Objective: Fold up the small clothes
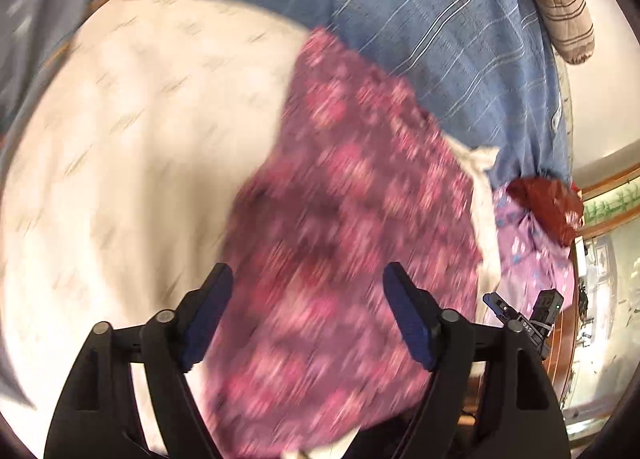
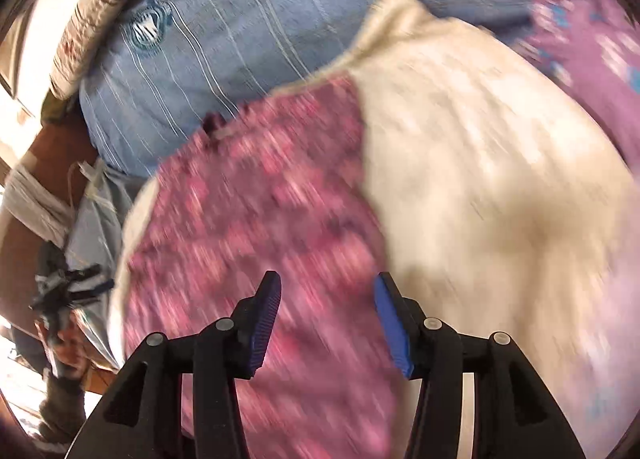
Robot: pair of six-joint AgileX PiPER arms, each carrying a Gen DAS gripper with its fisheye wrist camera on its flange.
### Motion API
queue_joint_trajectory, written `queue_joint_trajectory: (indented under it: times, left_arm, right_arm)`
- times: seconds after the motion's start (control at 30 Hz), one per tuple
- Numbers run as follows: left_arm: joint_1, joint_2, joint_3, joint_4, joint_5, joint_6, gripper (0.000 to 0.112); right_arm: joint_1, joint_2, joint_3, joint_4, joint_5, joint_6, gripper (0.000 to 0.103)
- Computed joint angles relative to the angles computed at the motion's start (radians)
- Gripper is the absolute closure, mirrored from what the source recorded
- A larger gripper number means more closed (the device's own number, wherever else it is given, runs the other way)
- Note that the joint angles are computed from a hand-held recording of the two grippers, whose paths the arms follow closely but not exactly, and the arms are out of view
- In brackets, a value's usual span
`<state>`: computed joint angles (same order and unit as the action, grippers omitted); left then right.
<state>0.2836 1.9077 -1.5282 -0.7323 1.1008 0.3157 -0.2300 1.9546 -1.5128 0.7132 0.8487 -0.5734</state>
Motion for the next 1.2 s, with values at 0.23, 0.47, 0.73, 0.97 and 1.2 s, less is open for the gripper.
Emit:
queue_joint_trajectory:
  times: [0.23,0.47,0.73,0.97,1.2]
  left_arm:
    - [0.091,-0.181,0.450,-0.076,-0.040,0.197,0.033]
    - [0.126,-0.273,0.642,-0.105,-0.057,0.271,0.033]
    - [0.030,-0.256,0.747,-0.081,-0.163,0.281,0.041]
    - [0.033,-0.319,0.767,-0.131,-0.115,0.354,0.107]
    - [0.126,-0.453,0.715,-0.317,0.060,0.468,0.107]
  right_arm:
    - [-0.132,-0.144,0.346,0.074,0.040,-0.168,0.052]
    - [-0.142,-0.188,0.493,0.122,0.045,-0.313,0.049]
    - [-0.120,-0.240,0.604,0.159,-0.032,-0.416,0.056]
    - [-0.213,-0.214,0.608,0.239,0.043,-0.452,0.100]
    - [-0.378,-0.136,0.558,0.402,0.349,-0.494,0.100]
